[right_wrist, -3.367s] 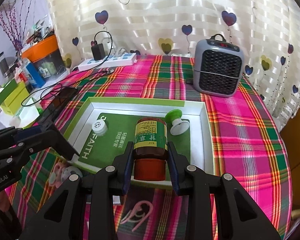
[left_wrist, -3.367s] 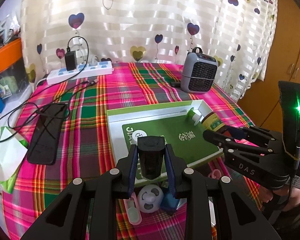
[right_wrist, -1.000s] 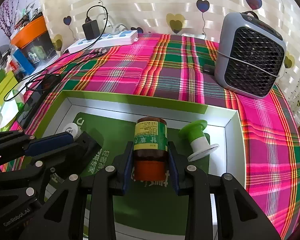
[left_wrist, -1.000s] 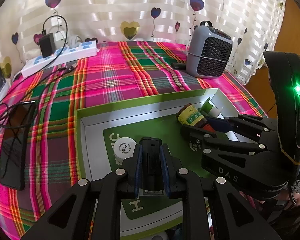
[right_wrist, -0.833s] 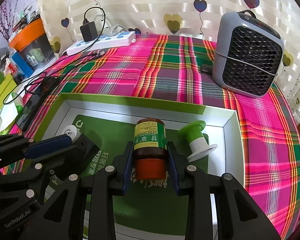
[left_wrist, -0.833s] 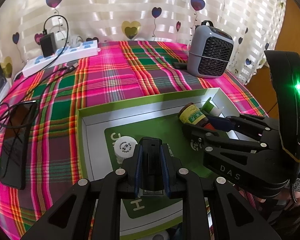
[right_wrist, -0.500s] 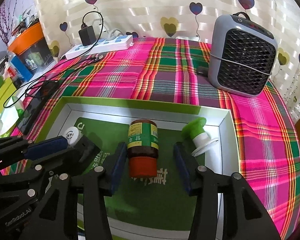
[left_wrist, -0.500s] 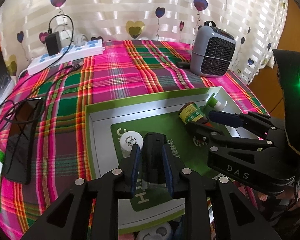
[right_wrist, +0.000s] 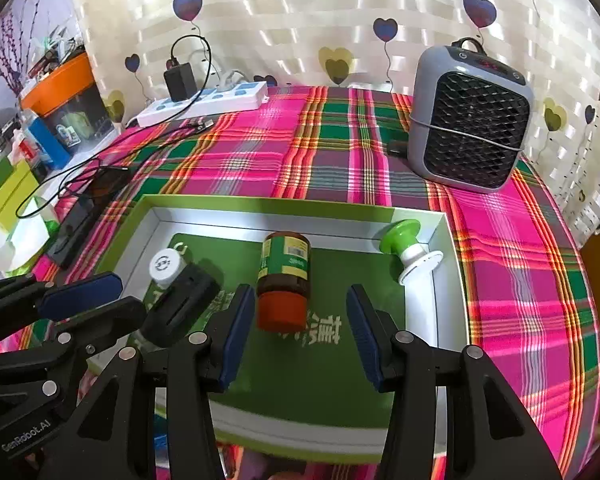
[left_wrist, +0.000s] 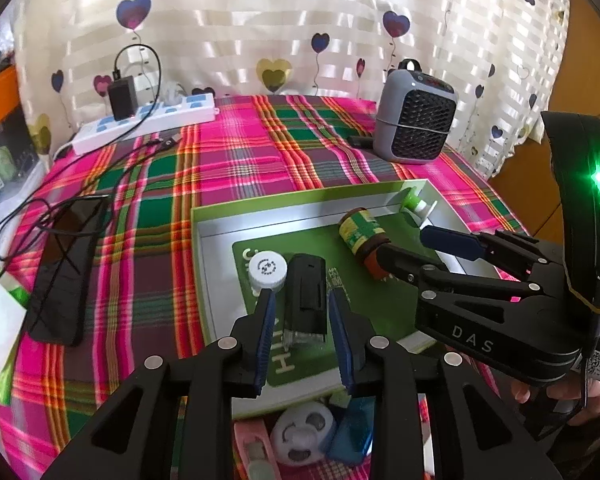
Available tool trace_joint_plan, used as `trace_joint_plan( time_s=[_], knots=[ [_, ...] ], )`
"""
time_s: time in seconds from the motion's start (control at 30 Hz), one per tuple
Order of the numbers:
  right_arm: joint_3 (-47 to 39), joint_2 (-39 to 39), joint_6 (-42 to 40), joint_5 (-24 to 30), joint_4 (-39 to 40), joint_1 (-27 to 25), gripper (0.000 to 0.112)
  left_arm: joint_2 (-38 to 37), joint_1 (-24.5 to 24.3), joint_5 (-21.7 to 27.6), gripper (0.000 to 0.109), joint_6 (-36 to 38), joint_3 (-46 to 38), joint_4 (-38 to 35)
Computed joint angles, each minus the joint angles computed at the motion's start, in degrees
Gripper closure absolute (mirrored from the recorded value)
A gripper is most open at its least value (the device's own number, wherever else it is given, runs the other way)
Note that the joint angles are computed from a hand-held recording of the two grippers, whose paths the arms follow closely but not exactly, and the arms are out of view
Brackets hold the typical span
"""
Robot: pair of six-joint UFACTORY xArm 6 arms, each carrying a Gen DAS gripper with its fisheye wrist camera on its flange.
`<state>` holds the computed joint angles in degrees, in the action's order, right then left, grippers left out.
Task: Organize rigid objects
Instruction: 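Open both tools and withdraw them from the box, then grasp the white plug charger with the right tool while the left tool approaches the pink holder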
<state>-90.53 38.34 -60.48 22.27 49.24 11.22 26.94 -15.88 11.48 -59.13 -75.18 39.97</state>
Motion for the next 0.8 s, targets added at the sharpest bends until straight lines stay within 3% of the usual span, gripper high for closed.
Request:
trace_joint_plan(
  time_s=[0.47, 0.6, 0.7, 0.8],
  knots=[
    [13.0, -10.5, -14.1, -2.0, 15.6, 0.3, 0.063, -10.6, -1.1, 1.7, 0.081, -20.7, 10.6, 20.4],
    [17.1, -13.9, -18.6, -1.9, 20.4, 0.1, 0.063, -14.0, -3.3, 7.3, 0.081, -27.8, 13.1, 27.7],
    [20.4, -16.4, -22.7, -2.2, 24.1, -0.1, 0.063, -16.0, -3.8, 6.7, 0.081, -30.0, 15.6, 28.8],
    [22.8, -18.2, -26.4, -2.0, 27.8, -0.5, 0.063, -17.9, -5.6, 9.8, 0.081, -32.2, 17.6, 30.6]
  ],
)
